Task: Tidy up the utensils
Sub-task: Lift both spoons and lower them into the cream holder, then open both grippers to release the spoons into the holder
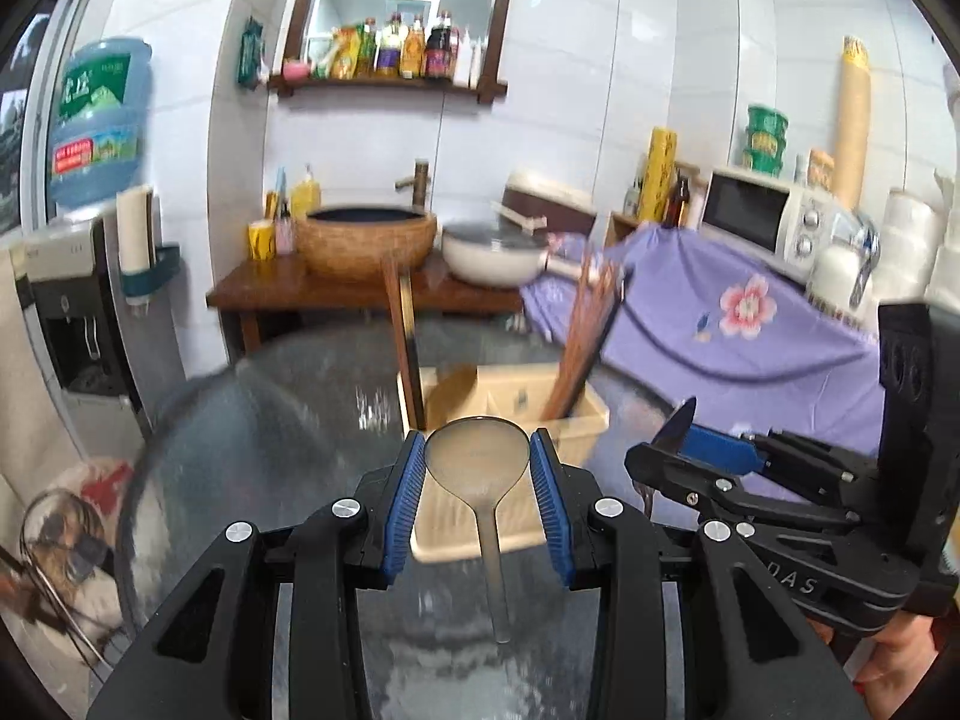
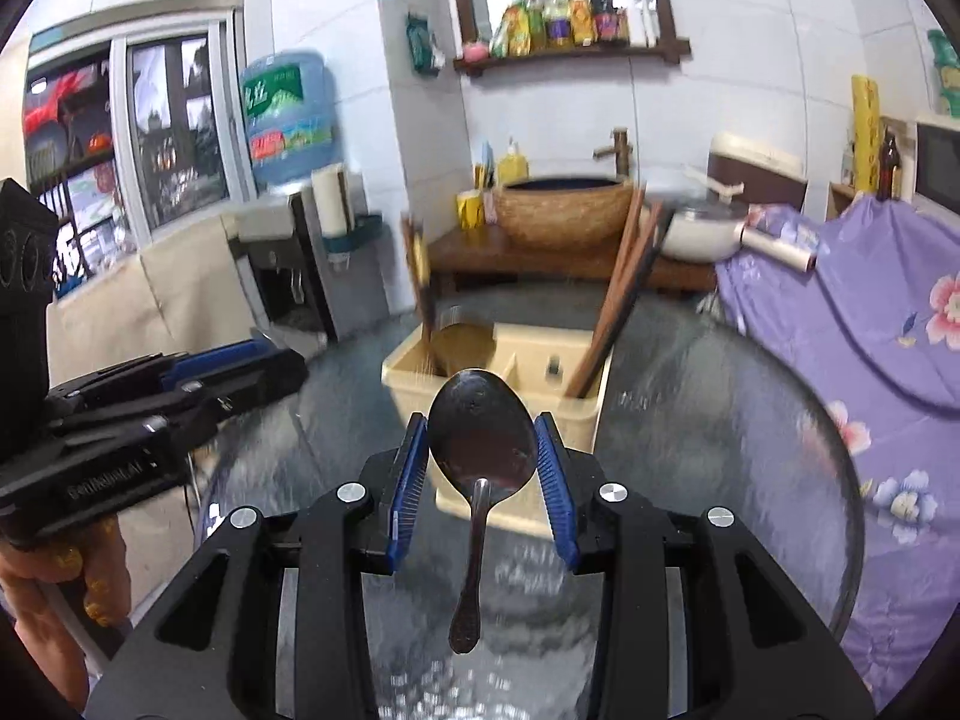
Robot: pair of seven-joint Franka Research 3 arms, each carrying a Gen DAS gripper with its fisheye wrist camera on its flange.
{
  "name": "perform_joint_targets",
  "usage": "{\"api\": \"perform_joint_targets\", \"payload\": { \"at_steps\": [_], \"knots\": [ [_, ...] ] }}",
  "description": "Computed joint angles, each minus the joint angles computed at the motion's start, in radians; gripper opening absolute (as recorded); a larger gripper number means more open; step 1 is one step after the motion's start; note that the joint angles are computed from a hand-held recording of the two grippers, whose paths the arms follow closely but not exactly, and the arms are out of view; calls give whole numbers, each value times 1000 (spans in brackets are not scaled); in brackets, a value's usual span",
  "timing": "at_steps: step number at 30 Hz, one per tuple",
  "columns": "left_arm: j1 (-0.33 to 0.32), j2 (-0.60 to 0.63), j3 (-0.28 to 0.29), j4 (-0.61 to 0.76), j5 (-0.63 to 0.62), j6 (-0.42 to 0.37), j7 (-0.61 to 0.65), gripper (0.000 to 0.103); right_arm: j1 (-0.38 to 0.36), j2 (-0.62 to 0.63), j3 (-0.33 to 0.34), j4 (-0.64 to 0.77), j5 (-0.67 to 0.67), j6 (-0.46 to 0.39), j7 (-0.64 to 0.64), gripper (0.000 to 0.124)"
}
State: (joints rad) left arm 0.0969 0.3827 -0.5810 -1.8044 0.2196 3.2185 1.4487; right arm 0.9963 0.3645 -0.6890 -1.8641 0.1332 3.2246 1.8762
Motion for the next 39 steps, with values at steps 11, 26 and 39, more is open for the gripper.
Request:
{"api": "perform_joint_targets", "payload": {
  "at_steps": [11,26,39],
  "knots": [
    [-338,88,379,361,36,-51,-162,35,-141,146,-5,381,-72,-122,145,37],
    [-379,249,442,429,150,-29,-285,35,-187,361,-53,493,-247,-202,397,37],
    [-316,286,355,408,107,-71,-198,35,-196,372,-13,434,-359,-166,452,37]
  ]
}}
